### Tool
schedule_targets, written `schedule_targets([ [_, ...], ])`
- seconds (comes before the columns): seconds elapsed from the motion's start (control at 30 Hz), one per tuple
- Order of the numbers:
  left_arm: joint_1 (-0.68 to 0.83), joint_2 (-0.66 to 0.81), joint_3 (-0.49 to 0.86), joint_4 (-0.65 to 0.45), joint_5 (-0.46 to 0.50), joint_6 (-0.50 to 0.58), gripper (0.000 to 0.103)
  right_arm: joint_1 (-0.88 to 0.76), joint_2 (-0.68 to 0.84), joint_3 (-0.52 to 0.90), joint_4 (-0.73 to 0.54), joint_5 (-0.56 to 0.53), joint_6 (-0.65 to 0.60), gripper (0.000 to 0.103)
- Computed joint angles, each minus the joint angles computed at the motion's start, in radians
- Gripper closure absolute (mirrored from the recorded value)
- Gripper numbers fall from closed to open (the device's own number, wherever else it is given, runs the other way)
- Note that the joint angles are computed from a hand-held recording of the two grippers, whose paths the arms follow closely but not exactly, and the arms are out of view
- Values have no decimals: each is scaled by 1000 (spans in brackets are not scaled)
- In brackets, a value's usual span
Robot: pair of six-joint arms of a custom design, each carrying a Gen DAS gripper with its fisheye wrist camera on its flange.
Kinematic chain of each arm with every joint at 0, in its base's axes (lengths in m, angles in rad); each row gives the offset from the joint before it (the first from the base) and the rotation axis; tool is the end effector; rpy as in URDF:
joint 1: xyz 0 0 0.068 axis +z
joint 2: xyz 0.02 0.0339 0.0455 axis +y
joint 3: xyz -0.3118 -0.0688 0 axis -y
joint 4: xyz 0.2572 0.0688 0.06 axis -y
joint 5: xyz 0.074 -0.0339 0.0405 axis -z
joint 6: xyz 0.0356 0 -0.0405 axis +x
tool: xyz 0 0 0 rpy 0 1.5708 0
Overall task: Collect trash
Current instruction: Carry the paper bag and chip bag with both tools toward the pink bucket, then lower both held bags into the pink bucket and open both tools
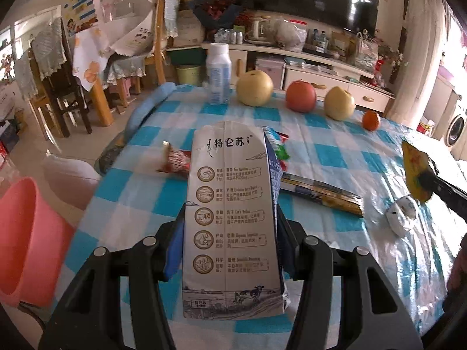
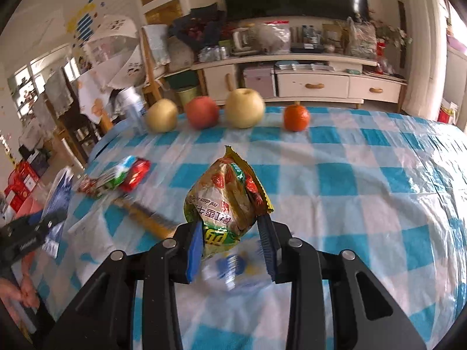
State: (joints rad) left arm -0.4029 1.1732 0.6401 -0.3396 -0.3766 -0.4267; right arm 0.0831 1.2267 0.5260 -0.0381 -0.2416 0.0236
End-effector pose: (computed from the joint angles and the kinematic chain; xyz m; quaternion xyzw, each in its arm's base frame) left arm 0.2076 -0.0743 0.2399 -0.0750 0.9223 0.0256 0.3784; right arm 0.2289 0.0276 0.2139 -0.0757 0.9062 0.1315 0.3947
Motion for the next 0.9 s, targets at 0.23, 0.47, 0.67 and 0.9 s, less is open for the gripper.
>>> schedule_targets([
  [0.23,66,-73,-17,-16,-10,66,48,145,-92,-27,-62,50,100,67],
  [0.47,178,-159,-23,-42,20,133,48,374,-126,1,-106,162,213,67],
  [0.67,328,-224,-15,-64,57,210,48,608,-67,62,-110,268,296,67],
  [0.9,552,-283,-4,-82,164,303,48,829,63,180,-88,344,348,67],
])
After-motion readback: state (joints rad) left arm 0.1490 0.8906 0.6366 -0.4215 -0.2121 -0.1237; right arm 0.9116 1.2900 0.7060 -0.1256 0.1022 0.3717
